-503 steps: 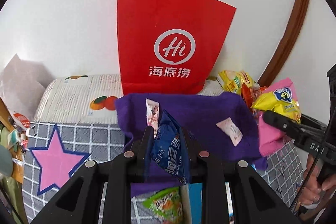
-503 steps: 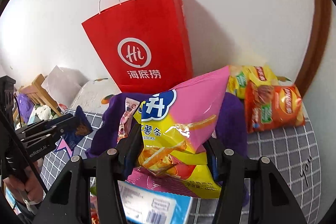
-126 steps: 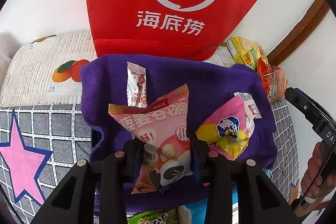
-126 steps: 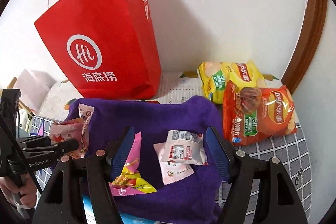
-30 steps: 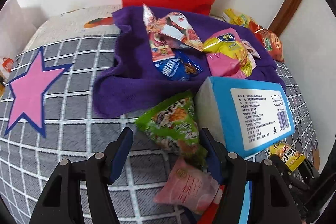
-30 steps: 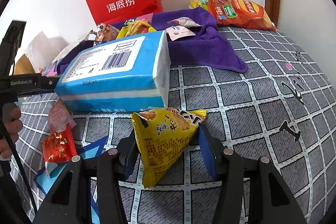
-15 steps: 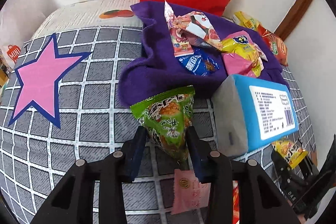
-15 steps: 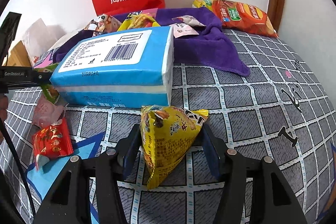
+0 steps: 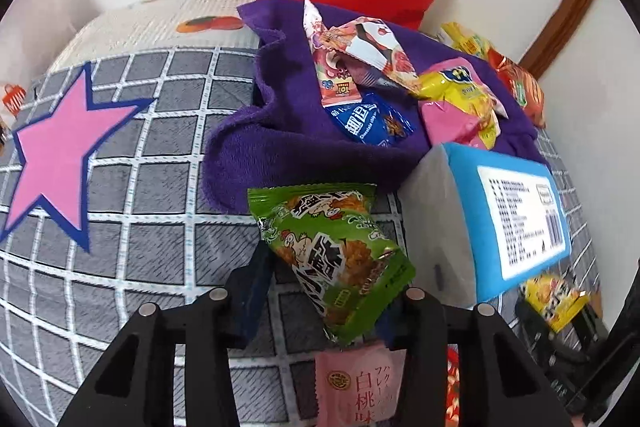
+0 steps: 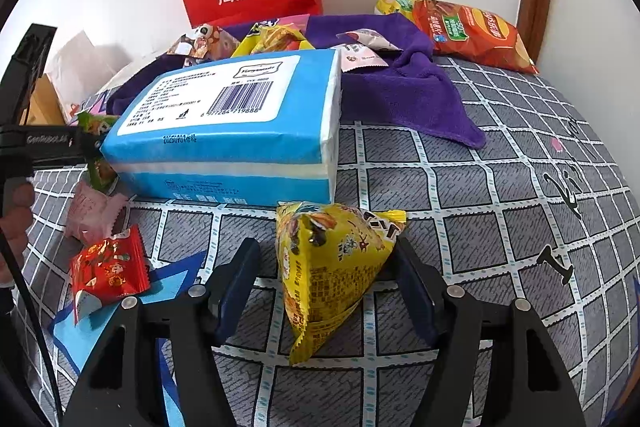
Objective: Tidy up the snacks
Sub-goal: 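Lift and carry green bag with left gripper while right gripper carries yellow bag over towel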
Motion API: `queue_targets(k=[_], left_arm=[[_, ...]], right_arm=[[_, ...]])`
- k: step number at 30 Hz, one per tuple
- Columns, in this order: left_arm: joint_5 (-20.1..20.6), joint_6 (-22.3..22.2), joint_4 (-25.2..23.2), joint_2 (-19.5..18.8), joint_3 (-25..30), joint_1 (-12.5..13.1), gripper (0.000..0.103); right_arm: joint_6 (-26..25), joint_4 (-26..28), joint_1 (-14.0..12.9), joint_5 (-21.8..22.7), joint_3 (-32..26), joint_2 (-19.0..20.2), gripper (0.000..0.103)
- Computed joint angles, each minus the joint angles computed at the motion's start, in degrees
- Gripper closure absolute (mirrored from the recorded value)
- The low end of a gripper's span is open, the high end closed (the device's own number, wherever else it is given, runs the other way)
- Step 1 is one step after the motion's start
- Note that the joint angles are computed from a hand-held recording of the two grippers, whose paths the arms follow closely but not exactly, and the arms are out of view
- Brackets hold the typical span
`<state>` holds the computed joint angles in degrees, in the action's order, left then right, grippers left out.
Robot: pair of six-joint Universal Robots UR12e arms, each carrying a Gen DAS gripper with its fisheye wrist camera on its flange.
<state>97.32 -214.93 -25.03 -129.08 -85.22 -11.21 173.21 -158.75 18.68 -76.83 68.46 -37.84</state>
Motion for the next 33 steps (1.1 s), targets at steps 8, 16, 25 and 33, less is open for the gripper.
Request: queue_targets(k=[8,16,25,33], left_arm=[[-1.4,0.8,3.0,2.3,-2.2,-0.5,0.069],[-0.8,3.0,4.9,4.2,-3.4,-1.0,0.073],[0.7,4.3,4.7,3.9,-0.6,-1.4,0.073],[4.4,6.1,3.2,2.6,4.3,-1.1,0.073]], right_arm=[[3.4,-1.4,-0.5,0.6,0.6,-0.2,0.052],[5.1,-0.1,-1.5,5.9,2.0,-1.7,0.055],[2.2,-6.0,-2.0,3.0,2.2,-4.3,0.055],[3.1,-4.3,-1.5,1.6,-8.3,-1.3,0.055]])
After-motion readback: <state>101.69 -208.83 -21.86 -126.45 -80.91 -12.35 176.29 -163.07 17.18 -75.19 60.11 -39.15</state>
